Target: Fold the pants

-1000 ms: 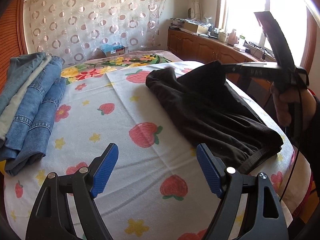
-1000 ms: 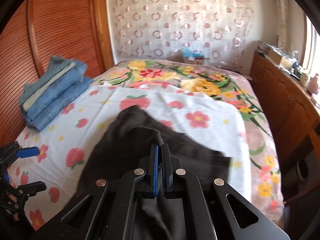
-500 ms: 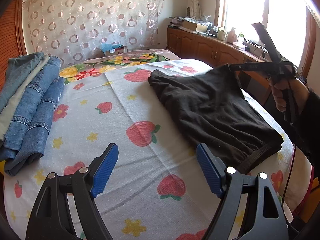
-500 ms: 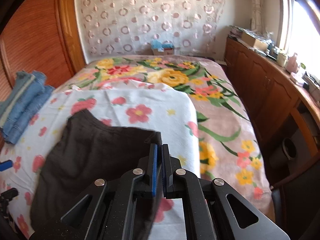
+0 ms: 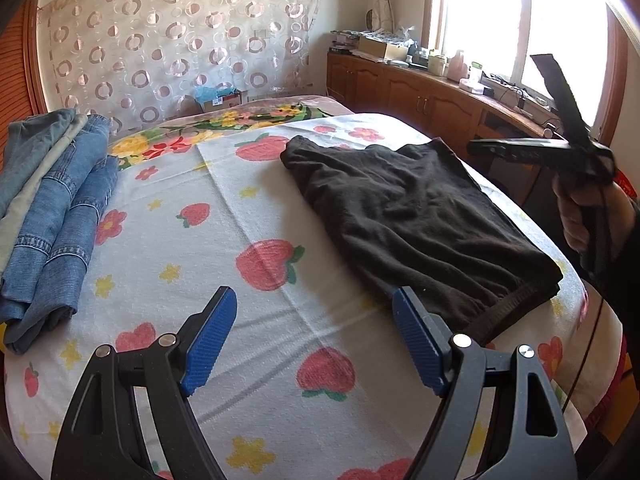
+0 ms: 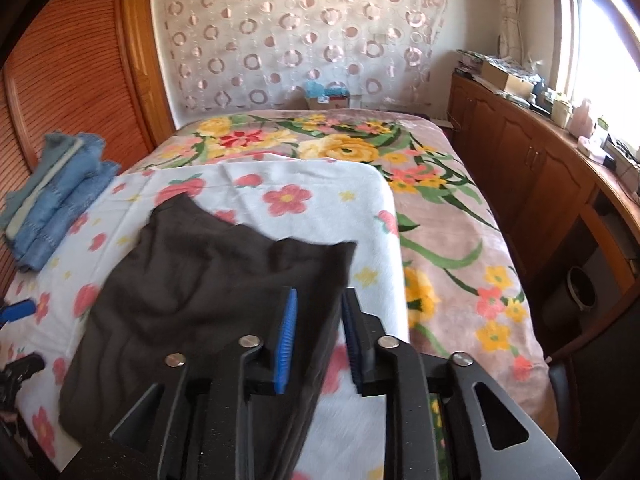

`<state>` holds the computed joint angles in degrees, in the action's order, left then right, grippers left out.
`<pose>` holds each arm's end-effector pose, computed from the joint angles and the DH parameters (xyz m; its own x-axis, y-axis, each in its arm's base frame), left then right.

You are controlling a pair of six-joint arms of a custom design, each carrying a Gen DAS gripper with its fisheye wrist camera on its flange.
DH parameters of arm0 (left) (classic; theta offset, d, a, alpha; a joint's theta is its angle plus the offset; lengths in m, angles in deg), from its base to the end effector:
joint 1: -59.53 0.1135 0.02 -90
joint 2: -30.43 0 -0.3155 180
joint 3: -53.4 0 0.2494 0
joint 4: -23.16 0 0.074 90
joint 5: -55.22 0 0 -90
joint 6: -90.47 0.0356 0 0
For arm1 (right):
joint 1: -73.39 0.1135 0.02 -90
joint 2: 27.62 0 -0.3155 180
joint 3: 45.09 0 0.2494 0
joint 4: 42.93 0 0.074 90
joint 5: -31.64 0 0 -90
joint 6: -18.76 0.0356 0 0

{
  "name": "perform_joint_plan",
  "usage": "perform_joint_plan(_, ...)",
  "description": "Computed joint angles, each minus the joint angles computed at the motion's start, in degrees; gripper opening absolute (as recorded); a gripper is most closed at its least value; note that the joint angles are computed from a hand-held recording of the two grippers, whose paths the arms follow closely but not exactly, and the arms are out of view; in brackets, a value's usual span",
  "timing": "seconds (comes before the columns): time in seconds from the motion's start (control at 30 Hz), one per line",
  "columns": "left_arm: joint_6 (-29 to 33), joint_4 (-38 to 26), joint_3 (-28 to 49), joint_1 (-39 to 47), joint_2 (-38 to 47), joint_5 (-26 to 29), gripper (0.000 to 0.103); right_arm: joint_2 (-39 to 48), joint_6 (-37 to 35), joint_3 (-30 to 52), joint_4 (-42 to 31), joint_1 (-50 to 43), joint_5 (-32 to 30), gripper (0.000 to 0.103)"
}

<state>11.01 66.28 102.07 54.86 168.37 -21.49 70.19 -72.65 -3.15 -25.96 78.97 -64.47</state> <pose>0.3309 -0.0352 -0.0029 -0.6631 0.2328 -0.7114 0.3654 0.9301 -0.0363 0.2862 0.0318 0.1509 -0.6204 -0.0852 -0.7797 -0.1944 0.9798 0.0477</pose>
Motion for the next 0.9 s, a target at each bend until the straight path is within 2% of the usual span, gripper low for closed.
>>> perform_joint_plan(0.3,-0.1,0.2,-0.4,-1.8,0.4,-0.3,0.081,-8.2,-0.8,-15.2,8.0,0.4,-2.7,0.029)
perform_joint_plan(0.47,0.0,0.2,-0.7,-3.0,0.5,-0.7,0.081,-10.0,-0.2,-20.1,11.0,0.2,-2.7,0.029)
perform_joint_plan(0.67,-0.1,0.3,-1.0,-4.0,0.8,-0.9,0.081,-12.4,0.7,-23.4,11.2,1.4,-1.4,0.029)
perform_joint_plan(0.9,0.1,-0.7,-0.5,-4.8,1.4,0.5,0.081,-18.0,3.3,-24.3,5.3,2.8,0.1,0.029)
